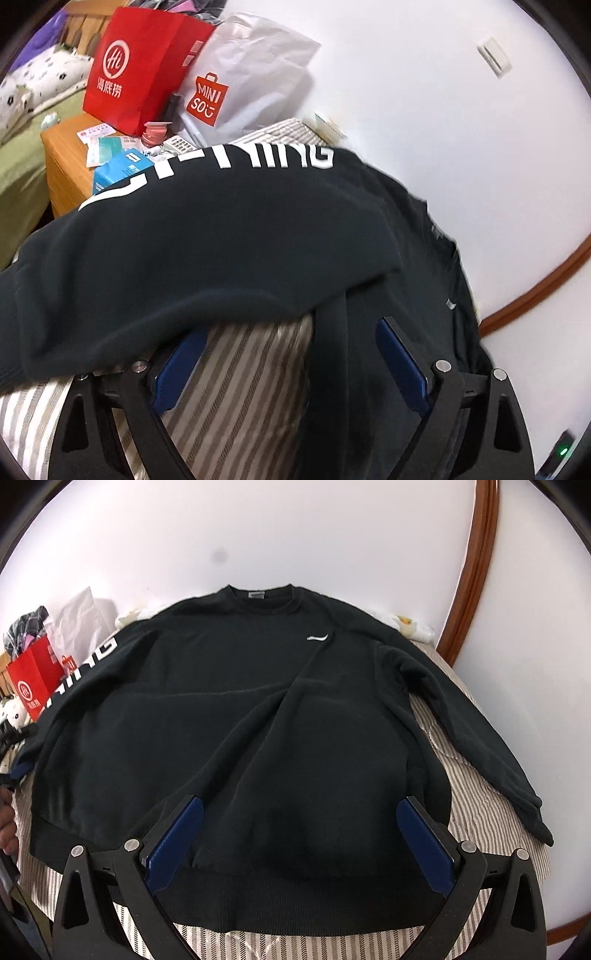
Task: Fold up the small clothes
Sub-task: 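Grasp the lettered sleeve with the left tool and lift it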
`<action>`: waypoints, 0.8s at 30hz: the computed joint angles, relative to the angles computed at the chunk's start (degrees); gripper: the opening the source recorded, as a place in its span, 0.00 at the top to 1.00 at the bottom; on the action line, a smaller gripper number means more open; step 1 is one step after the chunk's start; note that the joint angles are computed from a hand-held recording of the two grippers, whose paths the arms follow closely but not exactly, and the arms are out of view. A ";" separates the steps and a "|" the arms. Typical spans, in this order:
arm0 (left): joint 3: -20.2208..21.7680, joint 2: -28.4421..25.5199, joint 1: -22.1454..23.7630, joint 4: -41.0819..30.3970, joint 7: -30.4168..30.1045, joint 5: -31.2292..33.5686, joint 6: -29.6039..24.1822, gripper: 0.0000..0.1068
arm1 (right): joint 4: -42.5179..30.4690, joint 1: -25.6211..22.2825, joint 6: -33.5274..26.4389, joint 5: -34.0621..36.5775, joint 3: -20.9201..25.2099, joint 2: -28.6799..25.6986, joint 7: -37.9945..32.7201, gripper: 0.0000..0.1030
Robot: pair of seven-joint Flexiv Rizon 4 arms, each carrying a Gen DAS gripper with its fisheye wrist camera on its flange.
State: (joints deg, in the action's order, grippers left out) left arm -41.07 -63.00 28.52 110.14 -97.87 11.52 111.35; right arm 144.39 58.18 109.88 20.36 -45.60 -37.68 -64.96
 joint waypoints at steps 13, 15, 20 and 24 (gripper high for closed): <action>22.64 9.50 -22.29 -10.00 0.03 -13.08 -1.83 0.91 | -0.07 -2.76 2.20 -1.08 0.13 -2.03 -3.78 0.00; 22.95 10.94 -23.74 -11.58 2.68 -12.01 -2.38 0.93 | -0.38 -3.18 2.95 -0.31 -0.62 -3.22 -5.49 0.00; 26.81 13.53 -31.54 -16.89 7.85 -14.12 -3.88 0.93 | -1.64 -10.60 6.13 0.33 2.83 -1.10 -9.32 0.00; 29.53 11.90 -39.03 -25.27 13.53 -16.07 -8.13 0.93 | -3.04 -16.83 8.29 2.13 6.92 -0.13 -11.52 0.00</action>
State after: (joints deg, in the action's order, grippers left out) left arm -11.55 -51.10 -10.52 84.87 -84.34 -4.55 103.22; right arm 141.35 41.35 118.17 22.49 -38.69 -37.81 -76.49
